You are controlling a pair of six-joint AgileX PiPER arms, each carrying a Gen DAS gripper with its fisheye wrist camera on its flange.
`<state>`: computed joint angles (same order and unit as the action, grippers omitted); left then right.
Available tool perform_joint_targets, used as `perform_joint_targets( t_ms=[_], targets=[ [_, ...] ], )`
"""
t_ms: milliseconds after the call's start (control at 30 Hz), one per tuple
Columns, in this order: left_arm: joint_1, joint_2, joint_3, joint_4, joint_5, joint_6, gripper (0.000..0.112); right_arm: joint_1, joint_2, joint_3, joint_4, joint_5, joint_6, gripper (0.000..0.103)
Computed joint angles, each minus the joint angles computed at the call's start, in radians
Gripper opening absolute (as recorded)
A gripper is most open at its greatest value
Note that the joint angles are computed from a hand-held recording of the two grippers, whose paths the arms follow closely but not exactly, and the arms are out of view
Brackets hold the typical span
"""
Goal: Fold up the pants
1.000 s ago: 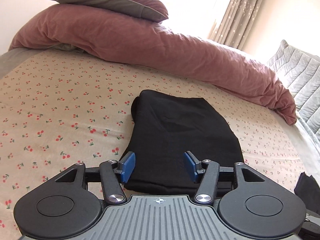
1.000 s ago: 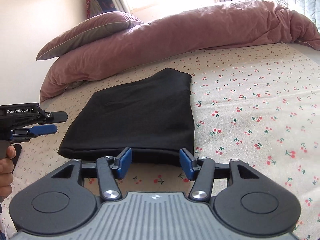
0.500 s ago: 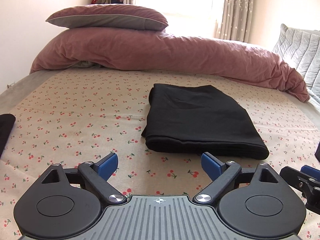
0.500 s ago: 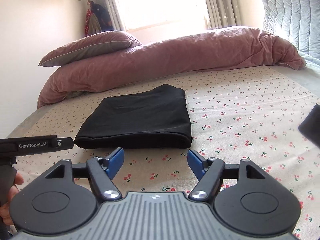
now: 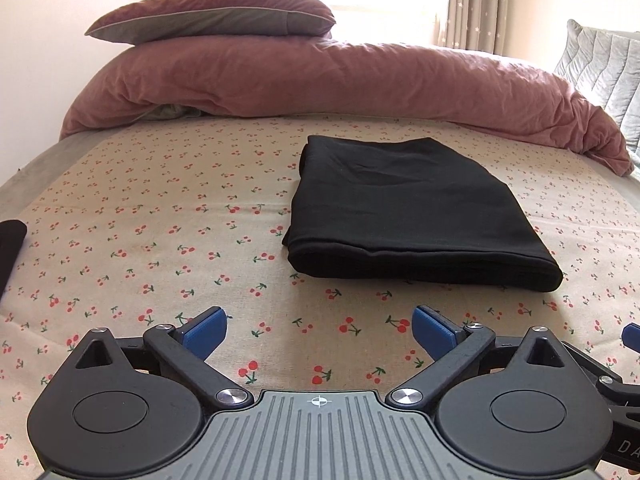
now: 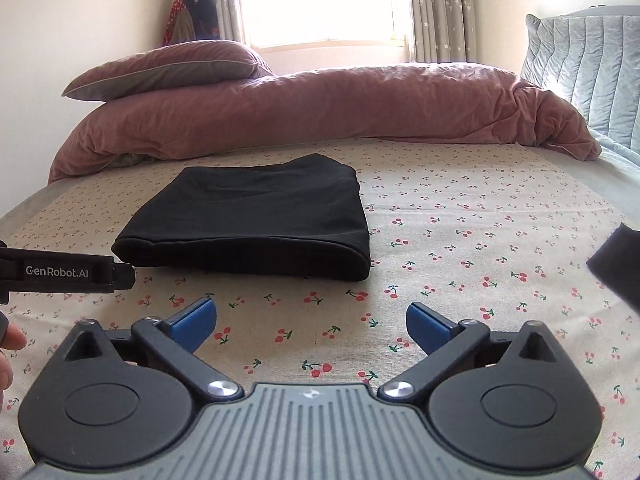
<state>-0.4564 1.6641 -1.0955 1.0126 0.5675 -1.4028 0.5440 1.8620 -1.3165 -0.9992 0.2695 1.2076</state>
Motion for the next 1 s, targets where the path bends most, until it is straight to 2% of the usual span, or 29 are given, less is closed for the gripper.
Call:
perform_joint_targets(
  t_ms=[267, 400, 567, 1000],
  targets=[
    [-0.012, 0.039, -0.022, 0.002, 0.057, 0.017, 0.1, 0.025, -0.003, 0.0, -0.084, 0.079, 0.081, 0.098],
    [-0.026, 0.049, -0.031, 0.001, 0.08, 0.023, 0.101, 0.024, -0.003, -0.001, -0.081, 0.084, 0.084, 0.098],
    [-0.019, 0.052, -0.041, -0.05, 0.062, 0.076, 0.101, 0.02, -0.004, -0.002, -0.064, 0.084, 0.078, 0.098],
    [-0.025, 0.074, -0.061, -0.093, 0.082, 0.108, 0.101, 0.022, 0.004, -0.016, -0.025, 0.099, 0.039, 0.098]
  ],
)
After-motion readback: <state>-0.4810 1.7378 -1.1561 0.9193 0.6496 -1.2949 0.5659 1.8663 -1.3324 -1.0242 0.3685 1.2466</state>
